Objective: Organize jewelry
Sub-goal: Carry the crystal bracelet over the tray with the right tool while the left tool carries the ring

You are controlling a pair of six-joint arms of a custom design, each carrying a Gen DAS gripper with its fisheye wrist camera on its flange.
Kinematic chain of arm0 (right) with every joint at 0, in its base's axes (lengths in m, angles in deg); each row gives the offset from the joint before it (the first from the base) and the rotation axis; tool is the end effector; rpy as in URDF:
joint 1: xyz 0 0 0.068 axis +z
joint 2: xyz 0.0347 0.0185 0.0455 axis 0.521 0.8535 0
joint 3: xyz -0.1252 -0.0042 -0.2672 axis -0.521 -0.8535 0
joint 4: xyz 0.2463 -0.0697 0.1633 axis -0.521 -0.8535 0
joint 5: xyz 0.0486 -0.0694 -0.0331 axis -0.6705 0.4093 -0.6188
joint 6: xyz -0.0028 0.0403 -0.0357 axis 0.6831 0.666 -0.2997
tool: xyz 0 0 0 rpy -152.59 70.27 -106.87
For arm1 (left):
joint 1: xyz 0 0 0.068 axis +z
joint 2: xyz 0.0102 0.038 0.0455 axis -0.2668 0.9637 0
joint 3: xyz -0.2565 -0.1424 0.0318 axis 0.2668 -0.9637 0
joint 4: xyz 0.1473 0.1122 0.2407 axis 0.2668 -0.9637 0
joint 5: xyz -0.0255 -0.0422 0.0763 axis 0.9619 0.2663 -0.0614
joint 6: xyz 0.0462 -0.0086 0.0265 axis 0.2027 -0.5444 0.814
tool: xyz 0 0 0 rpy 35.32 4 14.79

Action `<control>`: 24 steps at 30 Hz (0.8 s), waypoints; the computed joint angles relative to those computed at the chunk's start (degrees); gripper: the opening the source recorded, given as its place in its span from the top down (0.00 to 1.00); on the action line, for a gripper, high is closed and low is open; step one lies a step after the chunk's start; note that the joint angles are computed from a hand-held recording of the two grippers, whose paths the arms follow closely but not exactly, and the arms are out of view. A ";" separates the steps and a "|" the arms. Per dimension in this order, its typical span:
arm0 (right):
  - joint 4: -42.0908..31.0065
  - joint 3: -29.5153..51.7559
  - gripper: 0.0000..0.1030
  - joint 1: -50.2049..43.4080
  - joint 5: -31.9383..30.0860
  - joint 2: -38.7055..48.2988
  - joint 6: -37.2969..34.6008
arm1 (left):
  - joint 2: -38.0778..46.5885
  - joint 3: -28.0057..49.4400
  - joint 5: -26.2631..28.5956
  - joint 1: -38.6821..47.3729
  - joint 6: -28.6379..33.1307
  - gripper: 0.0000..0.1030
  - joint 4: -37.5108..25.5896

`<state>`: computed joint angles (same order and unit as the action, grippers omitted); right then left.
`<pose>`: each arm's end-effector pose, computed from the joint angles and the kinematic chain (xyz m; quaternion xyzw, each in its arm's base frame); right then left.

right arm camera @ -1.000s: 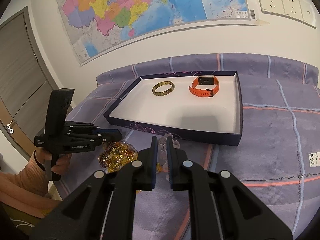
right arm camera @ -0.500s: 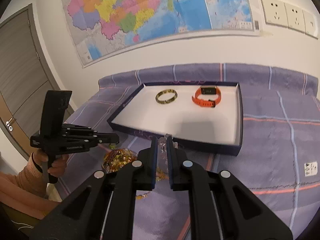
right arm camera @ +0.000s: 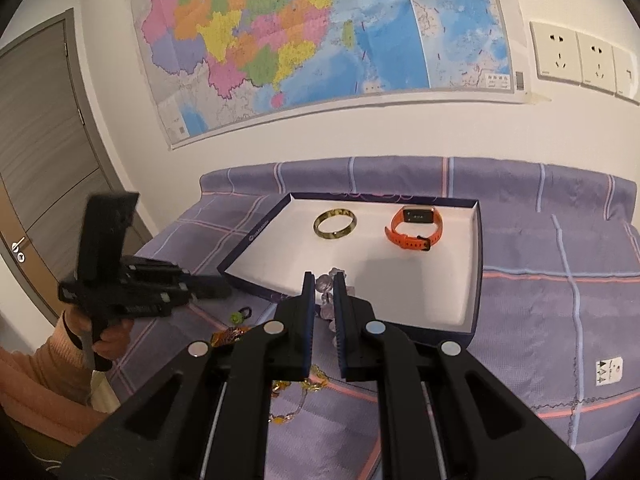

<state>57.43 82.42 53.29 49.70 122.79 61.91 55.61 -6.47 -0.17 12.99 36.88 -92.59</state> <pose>0.2134 0.0975 0.2495 -0.2149 0.8513 0.2331 0.4180 0.2001 0.0852 0.2319 0.1189 0.9302 -0.1548 0.3109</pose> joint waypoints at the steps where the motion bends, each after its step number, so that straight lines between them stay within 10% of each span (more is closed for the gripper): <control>1: 0.13 -0.14 0.91 -0.07 0.02 0.43 0.07 | 0.05 -1.33 -2.49 -1.05 -0.27 0.76 1.39; 13: 0.89 -0.73 0.91 -0.08 0.00 2.28 0.73 | -2.56 -6.46 -6.94 -3.63 -2.32 0.87 6.57; 24: 1.62 2.47 0.91 -0.03 0.60 3.75 -0.32 | -5.79 0.92 3.52 -1.09 -4.06 0.87 0.41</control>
